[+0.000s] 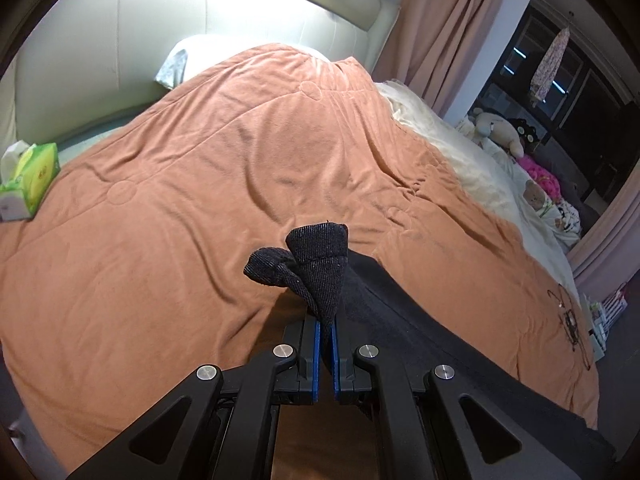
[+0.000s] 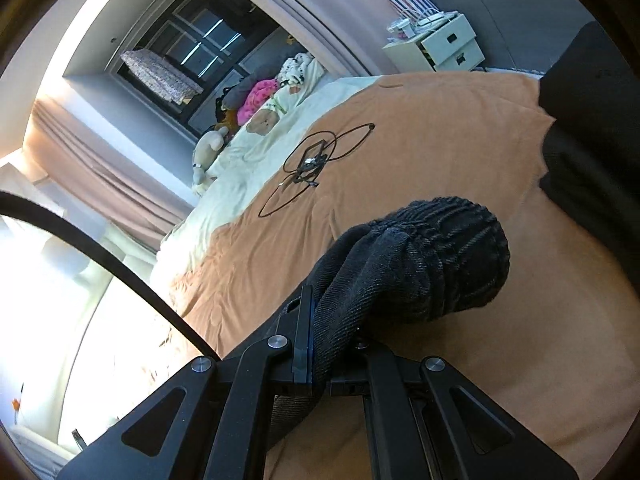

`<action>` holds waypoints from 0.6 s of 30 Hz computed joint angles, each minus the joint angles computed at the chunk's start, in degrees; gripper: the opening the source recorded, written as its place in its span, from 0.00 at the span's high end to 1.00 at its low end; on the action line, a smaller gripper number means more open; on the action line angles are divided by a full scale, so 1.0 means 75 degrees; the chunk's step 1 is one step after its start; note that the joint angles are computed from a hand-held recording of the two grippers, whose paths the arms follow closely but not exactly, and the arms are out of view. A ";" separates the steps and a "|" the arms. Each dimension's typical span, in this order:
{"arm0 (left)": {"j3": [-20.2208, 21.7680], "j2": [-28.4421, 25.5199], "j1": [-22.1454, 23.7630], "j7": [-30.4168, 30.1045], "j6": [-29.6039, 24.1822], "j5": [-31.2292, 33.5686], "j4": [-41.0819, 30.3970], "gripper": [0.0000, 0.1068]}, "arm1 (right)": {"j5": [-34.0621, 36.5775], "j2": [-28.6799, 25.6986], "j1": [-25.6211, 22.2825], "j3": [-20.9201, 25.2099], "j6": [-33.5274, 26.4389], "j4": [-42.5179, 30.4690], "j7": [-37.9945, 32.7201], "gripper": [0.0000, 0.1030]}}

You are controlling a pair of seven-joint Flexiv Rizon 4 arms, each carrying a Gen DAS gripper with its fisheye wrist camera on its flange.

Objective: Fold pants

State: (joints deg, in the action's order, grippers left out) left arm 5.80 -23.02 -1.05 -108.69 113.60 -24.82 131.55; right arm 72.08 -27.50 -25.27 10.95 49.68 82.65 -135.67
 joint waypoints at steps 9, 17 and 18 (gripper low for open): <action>-0.0704 0.0763 0.1119 -0.1275 0.0851 0.1473 0.1502 0.96 | 0.0140 0.0431 -0.0449 -0.0248 -0.0797 0.0512 -0.0200 1.00; -0.0873 0.0813 0.2608 -0.3230 0.1803 0.3964 0.2368 0.96 | 0.0643 0.0748 -0.0722 -0.0663 -0.1522 0.1090 -0.0688 1.00; -0.0823 0.0779 0.2627 -0.3302 0.1913 0.4064 0.2449 0.96 | 0.0669 0.0773 -0.0730 -0.0717 -0.1608 0.1146 -0.0704 1.00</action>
State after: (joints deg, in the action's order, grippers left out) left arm -0.37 -17.18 18.66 -133.45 127.95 5.66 149.92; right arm 77.09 -21.71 -30.75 5.57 37.62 91.24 -140.95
